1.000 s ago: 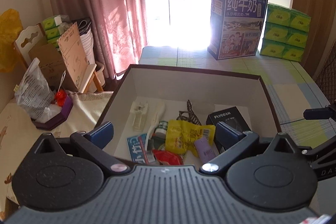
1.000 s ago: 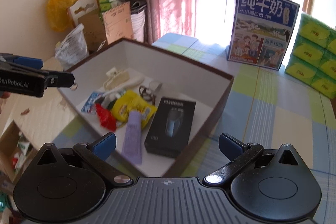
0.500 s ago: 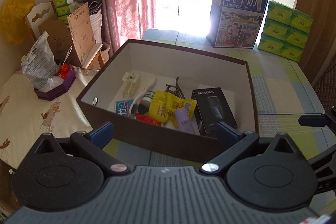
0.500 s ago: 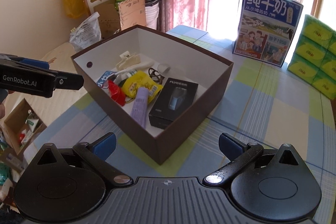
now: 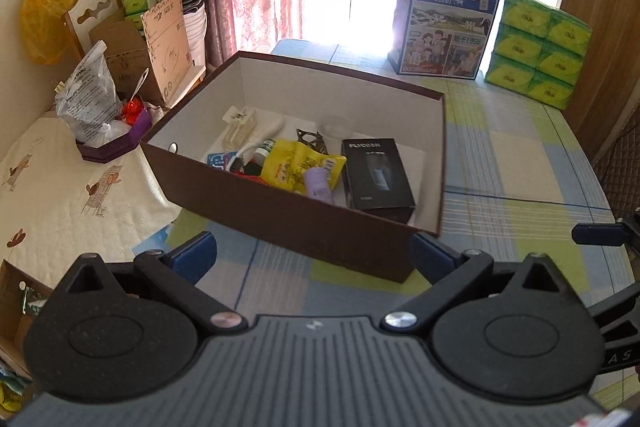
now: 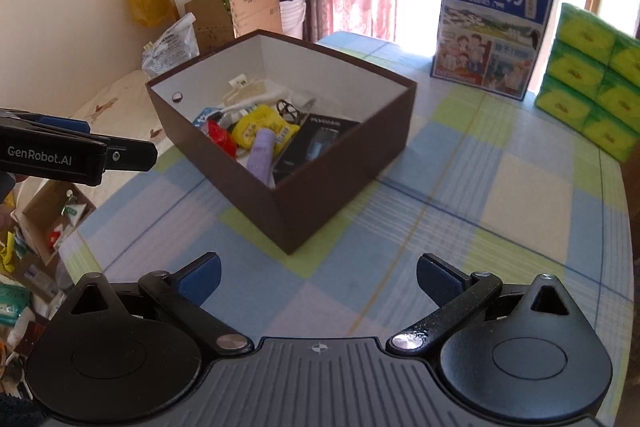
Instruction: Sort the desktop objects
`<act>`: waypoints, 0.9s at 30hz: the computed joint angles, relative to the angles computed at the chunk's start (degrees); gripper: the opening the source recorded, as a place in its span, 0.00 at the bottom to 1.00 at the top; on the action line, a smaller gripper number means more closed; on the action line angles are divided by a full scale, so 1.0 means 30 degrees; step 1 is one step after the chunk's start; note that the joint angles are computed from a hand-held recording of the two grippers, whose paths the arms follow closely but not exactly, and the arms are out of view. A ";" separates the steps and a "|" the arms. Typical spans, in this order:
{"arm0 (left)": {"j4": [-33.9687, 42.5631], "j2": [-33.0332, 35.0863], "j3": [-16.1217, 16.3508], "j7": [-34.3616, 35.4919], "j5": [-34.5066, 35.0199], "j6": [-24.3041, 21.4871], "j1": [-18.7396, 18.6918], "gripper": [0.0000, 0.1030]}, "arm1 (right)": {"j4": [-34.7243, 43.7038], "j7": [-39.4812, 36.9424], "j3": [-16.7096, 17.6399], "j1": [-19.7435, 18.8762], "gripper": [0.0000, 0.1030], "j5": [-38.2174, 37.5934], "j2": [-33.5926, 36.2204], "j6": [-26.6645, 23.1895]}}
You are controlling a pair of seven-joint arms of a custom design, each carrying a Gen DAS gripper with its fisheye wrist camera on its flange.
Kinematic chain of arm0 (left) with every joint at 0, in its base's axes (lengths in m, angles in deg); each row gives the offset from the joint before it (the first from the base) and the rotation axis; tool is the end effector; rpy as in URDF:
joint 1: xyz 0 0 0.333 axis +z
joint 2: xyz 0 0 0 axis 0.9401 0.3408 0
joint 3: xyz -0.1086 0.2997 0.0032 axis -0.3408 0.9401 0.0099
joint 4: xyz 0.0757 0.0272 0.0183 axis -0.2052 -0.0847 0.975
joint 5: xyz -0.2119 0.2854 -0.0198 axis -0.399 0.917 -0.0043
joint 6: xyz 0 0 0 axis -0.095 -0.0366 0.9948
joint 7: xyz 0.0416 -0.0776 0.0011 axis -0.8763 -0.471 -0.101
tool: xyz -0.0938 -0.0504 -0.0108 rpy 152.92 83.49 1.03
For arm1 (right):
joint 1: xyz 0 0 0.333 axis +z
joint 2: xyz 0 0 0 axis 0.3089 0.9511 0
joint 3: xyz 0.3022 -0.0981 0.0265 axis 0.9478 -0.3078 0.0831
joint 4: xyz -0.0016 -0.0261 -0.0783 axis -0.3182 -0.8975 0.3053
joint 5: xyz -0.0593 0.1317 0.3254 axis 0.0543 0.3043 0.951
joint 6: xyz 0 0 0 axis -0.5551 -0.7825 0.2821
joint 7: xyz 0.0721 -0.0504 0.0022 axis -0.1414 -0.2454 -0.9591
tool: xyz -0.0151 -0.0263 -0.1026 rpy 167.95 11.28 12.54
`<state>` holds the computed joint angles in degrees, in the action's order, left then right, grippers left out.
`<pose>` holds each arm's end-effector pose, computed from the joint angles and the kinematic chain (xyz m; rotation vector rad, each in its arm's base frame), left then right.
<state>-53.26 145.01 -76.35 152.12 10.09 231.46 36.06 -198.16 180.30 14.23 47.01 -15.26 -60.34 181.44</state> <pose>0.6657 -0.4471 0.4106 -1.5013 2.0986 -0.8319 0.5590 0.3150 0.3669 -1.9654 1.5251 -0.4904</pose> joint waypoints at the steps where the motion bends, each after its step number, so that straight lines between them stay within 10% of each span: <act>1: -0.0306 -0.0190 0.0100 -0.0221 0.0099 0.0041 -0.0158 0.99 | -0.0380 0.0027 -0.0057 -0.0020 0.98 -0.0058 -0.0242 0.0132; 27: -0.5823 -0.3398 0.0888 -0.6563 0.4271 0.0317 -0.2851 0.99 | -0.6364 -0.1437 0.0164 -0.1562 0.98 -0.0493 -0.3763 0.2351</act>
<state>-70.73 134.82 -73.69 132.43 22.91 232.41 27.51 -217.25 175.99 14.73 42.32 -16.73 -71.63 188.49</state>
